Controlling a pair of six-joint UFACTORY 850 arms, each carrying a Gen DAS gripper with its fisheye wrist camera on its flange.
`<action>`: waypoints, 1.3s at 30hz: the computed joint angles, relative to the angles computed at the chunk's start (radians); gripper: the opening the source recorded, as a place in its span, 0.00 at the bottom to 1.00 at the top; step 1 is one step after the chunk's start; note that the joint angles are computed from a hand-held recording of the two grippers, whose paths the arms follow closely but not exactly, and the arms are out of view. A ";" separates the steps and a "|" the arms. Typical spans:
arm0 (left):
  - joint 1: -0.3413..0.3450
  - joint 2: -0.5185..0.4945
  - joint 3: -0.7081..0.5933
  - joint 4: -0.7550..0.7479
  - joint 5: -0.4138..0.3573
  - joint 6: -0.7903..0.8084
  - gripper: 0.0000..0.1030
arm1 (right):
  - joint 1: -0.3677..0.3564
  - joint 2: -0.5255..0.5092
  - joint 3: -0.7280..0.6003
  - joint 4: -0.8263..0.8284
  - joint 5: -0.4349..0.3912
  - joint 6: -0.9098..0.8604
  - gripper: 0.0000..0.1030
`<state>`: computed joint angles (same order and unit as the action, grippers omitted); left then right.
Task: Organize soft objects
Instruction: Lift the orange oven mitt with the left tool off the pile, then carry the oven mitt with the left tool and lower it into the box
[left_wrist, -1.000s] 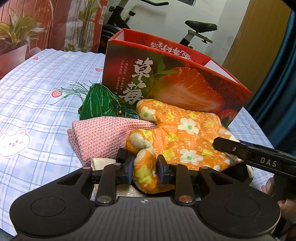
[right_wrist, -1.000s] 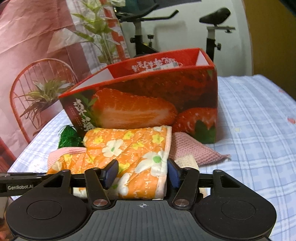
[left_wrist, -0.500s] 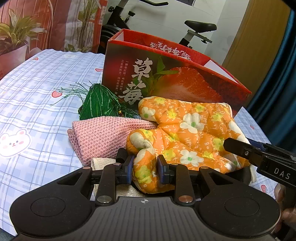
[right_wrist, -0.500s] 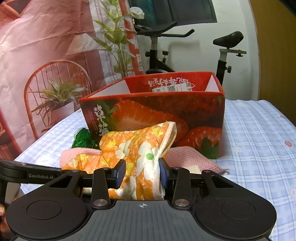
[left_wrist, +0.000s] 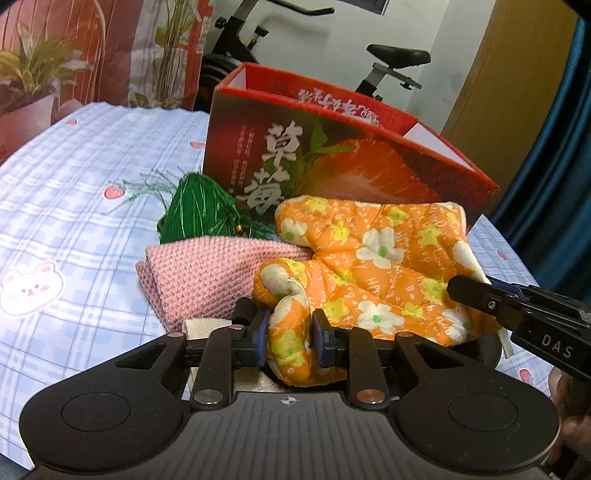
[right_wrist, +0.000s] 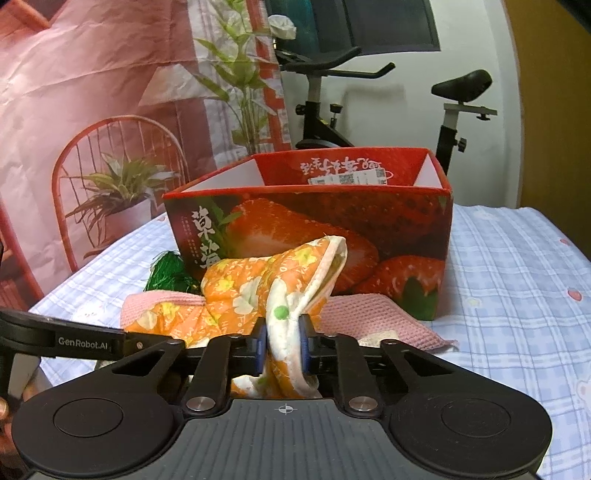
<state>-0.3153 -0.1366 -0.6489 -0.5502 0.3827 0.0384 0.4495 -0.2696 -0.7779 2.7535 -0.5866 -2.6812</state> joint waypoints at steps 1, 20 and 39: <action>-0.003 0.008 0.003 -0.004 0.007 0.009 0.19 | -0.001 0.001 -0.001 -0.003 0.000 0.002 0.13; -0.088 0.155 0.017 -0.193 0.233 0.315 0.17 | -0.026 0.104 0.021 0.003 -0.101 -0.059 0.10; 0.050 -0.028 -0.301 -0.177 0.048 0.450 0.16 | -0.078 -0.073 -0.379 -0.244 0.095 0.122 0.10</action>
